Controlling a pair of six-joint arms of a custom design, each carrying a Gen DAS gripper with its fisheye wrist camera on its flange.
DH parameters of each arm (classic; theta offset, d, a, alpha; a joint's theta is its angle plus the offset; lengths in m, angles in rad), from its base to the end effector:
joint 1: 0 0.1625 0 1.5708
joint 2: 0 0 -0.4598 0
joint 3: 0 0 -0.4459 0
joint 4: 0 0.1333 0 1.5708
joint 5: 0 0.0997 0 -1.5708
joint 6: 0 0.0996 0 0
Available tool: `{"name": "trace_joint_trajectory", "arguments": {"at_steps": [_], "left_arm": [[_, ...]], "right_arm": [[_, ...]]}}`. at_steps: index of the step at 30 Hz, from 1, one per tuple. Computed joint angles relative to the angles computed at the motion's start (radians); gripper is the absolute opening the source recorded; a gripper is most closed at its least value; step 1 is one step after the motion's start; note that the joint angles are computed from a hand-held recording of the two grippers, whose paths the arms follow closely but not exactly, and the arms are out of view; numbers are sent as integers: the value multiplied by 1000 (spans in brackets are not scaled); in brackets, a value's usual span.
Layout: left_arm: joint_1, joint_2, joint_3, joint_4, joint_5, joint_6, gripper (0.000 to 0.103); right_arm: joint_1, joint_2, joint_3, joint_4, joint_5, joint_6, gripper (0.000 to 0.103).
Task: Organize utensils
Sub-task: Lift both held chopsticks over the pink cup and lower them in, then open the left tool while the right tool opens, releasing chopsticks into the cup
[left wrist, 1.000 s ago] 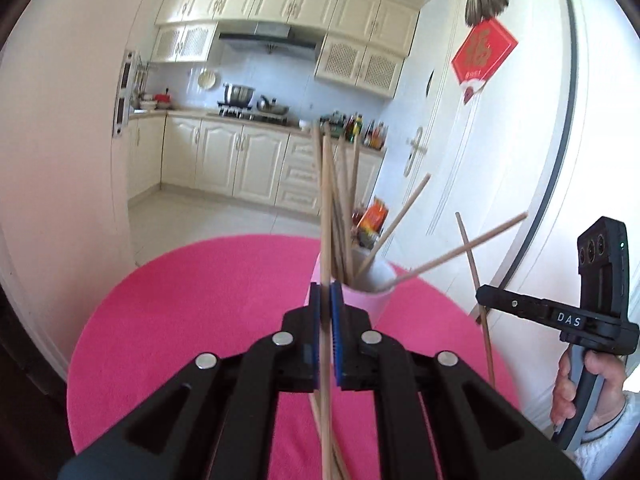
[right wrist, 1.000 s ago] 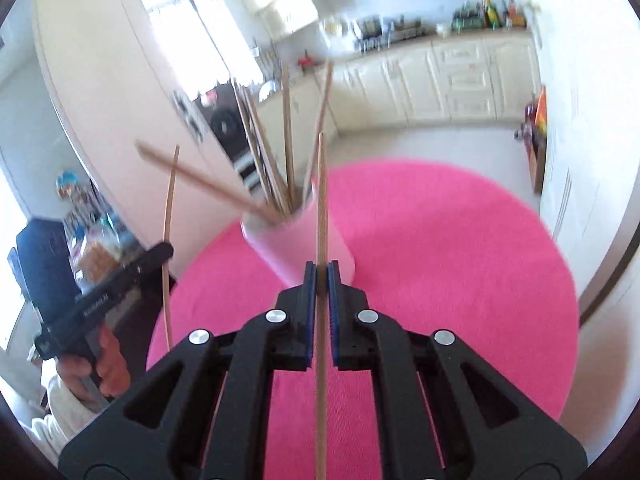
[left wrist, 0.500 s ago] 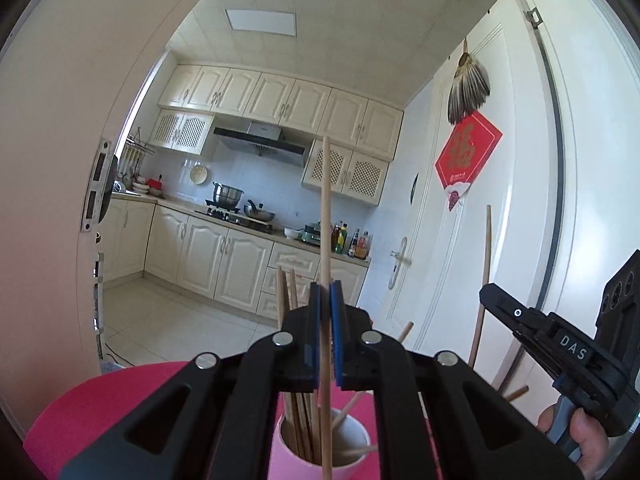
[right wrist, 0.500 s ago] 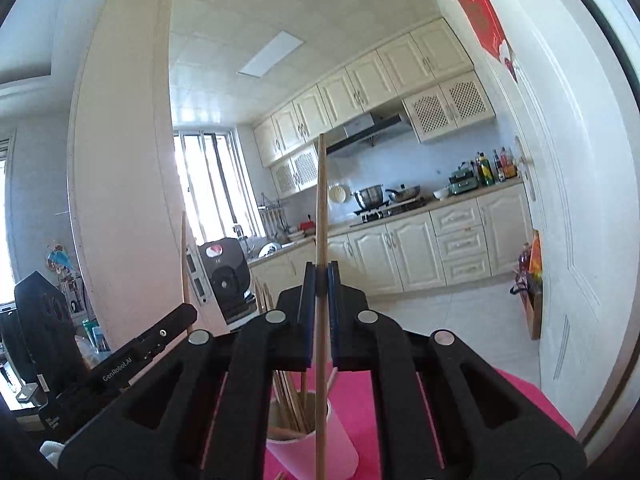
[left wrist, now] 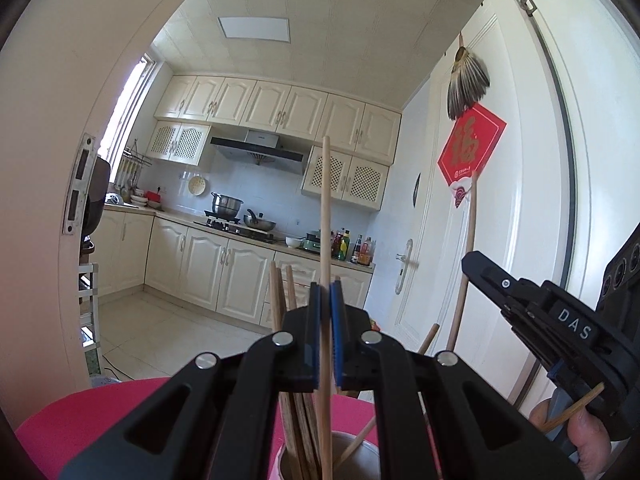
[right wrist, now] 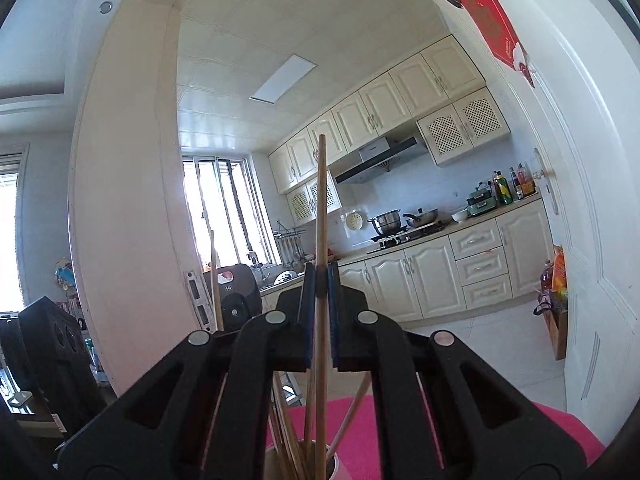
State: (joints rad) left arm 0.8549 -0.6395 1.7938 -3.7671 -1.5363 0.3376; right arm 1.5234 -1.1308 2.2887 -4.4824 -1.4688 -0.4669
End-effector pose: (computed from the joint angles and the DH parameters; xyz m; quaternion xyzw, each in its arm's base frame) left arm -0.3468 -0.6070 0.0650 -0.4285 -0.7540 0.4916 0.0789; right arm 0.1218 -0.4604 0.2861 0.1713 -0.6166 0.7508 0.1637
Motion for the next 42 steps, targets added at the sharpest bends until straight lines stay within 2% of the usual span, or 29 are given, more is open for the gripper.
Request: {"name": "trace_joint_trajectory", "arguments": {"at_steps": [6, 9, 11, 18, 21, 24, 30, 35, 38, 42], "left_arm": [[0, 5, -3, 39, 16, 9, 6], [4, -7, -10, 99, 9, -12, 9], [3, -13, -9, 117, 15, -24, 29], [-12, -40, 14, 132, 30, -7, 30], [-25, -51, 26, 129, 67, 3, 30], [-29, -66, 35, 139, 73, -6, 30], [-40, -86, 55, 136, 99, 0, 30], [-50, -100, 69, 152, 121, 0, 31], [-61, -107, 76, 171, 149, 1, 34], [-69, -123, 89, 208, 173, -9, 34]], "right_arm": [[-8, -10, 2, 8, 31, 6, 6], [-8, -11, 2, 11, 35, 1, 6], [-11, -11, 4, 9, 41, 4, 6], [-14, -20, 9, 10, 62, 24, 6], [-9, -22, 8, 12, 63, 25, 6], [1, -17, 3, 3, 64, 17, 6], [19, -4, -11, 4, 43, -8, 7], [32, -4, -5, 16, -4, -30, 7], [43, -7, 2, 32, -35, -54, 10], [56, -13, 15, 36, -74, -69, 21]]}}
